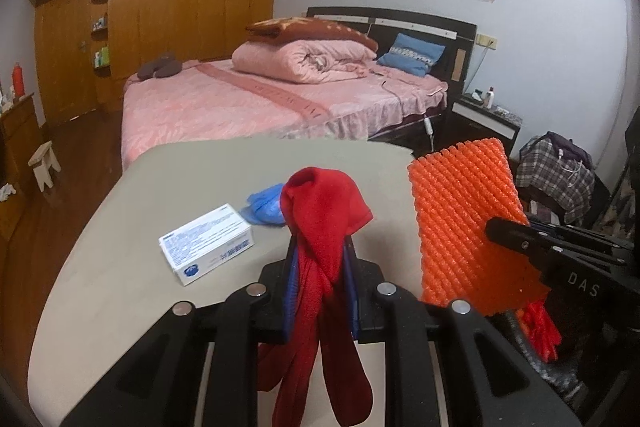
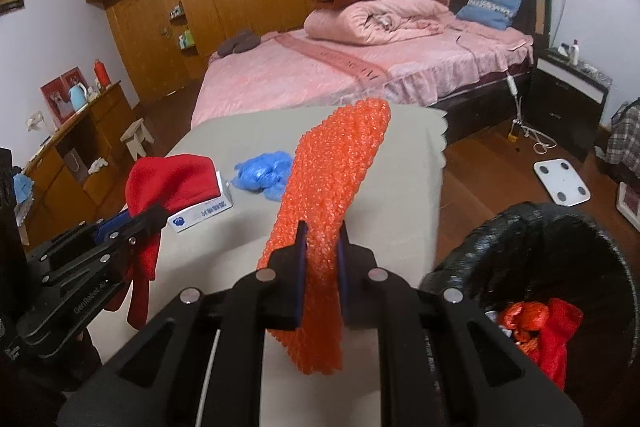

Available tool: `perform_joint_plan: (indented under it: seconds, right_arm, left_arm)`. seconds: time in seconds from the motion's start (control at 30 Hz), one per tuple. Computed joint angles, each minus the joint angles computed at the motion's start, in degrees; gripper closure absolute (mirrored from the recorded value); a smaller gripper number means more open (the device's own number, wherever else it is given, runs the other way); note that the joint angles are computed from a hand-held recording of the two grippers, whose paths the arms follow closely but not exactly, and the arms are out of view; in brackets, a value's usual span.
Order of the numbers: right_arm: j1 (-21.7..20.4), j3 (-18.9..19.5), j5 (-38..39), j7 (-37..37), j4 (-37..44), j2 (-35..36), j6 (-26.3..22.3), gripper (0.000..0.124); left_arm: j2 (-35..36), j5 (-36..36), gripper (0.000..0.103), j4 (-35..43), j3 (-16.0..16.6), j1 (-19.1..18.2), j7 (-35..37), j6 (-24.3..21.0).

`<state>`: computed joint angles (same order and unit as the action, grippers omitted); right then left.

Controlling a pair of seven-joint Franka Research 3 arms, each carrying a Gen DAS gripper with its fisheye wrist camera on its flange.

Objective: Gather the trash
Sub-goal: 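Carry the orange mesh and red glove over the bin and release both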

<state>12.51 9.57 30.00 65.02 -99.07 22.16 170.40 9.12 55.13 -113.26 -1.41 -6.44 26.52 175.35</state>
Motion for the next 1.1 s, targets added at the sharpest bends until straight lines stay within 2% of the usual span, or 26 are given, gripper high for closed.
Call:
perform_joint_plan:
  seconds: [0.17,0.3,0.77,1.1]
  right_arm:
    - [-1.5,0.0,1.8,-1.0,-3.7,-3.0,2.1,0.112]
    - [-2.2,-0.7,2.6,-1.1,-6.5,-5.0,3.6,0.112]
    - [-4.3,-5.9,-0.1,4.4,-17.2,-11.2,8.7,0.111]
    - [-5.6,-10.0,-5.2,9.5,-22.6,-13.8,10.8,0.111]
  left_arm:
    - [0.3,-1.5,0.083,1.3,-0.9,-0.6,1.7,0.7]
    - [1.1,-4.9,0.083,2.5,-2.2,-1.3,5.7,1.5]
    - [7.4,-21.3,0.083,8.8,-7.1,-5.3,25.5,2.7]
    - [14.3,-31.3,0.083,17.1,-12.7,-7.0,39.3,1.2]
